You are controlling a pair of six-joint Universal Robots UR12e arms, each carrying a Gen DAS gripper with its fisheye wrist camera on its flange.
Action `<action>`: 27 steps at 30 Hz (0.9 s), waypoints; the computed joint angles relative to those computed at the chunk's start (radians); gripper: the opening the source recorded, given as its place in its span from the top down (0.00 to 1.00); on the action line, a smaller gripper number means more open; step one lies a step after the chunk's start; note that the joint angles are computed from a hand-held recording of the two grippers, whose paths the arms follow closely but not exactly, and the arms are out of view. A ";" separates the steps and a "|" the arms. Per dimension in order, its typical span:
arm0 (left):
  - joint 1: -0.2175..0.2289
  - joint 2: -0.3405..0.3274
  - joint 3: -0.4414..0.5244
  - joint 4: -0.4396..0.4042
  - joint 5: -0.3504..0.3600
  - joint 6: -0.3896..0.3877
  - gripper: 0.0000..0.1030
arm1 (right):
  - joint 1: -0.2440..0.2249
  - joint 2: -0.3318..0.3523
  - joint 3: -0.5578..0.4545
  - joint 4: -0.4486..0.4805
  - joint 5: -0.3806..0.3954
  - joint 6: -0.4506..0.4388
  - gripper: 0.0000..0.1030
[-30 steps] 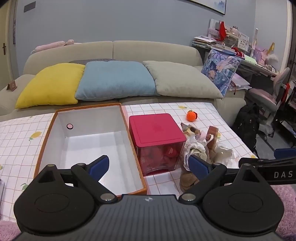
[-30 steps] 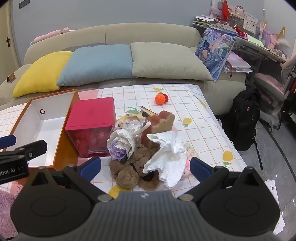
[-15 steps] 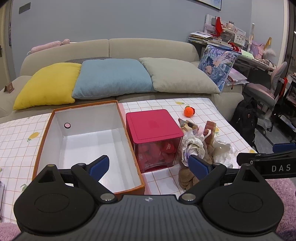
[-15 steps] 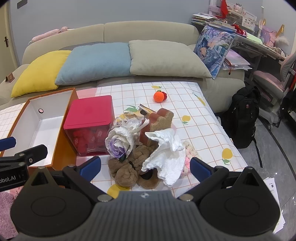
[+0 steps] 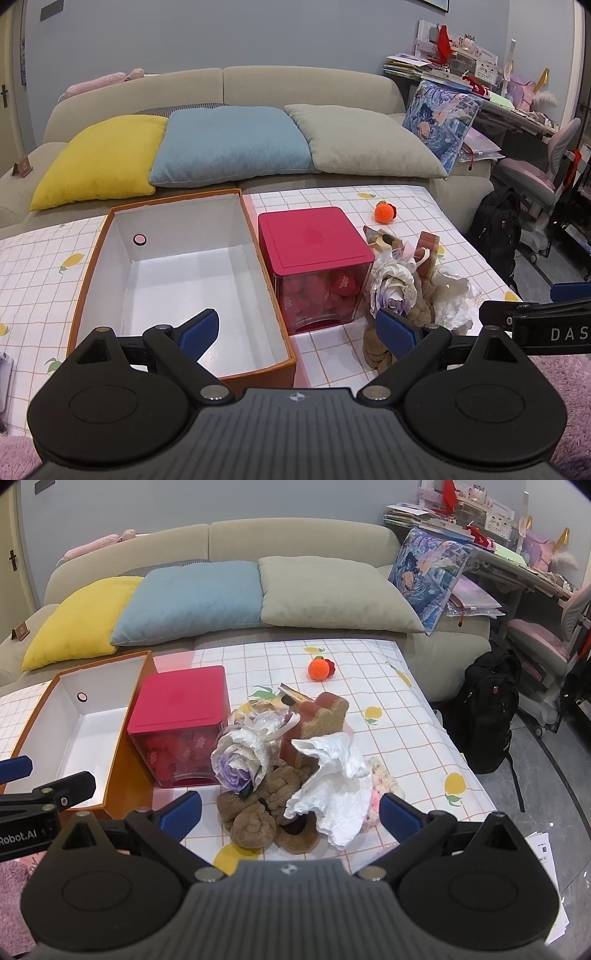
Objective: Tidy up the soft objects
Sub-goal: 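Move both tools toward the pile of soft items beside the pink container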
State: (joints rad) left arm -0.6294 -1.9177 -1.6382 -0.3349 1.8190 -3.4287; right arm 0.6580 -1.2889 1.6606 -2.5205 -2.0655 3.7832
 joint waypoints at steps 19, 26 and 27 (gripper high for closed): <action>0.002 0.000 -0.001 -0.008 -0.005 0.001 0.00 | -0.001 0.006 -0.009 0.004 0.017 -0.004 0.03; 0.001 -0.001 -0.001 -0.007 -0.008 0.003 0.00 | -0.002 0.006 -0.009 0.005 0.022 -0.002 0.03; 0.001 -0.002 -0.001 -0.007 -0.008 0.003 0.00 | -0.003 0.006 -0.008 0.004 0.022 -0.002 0.03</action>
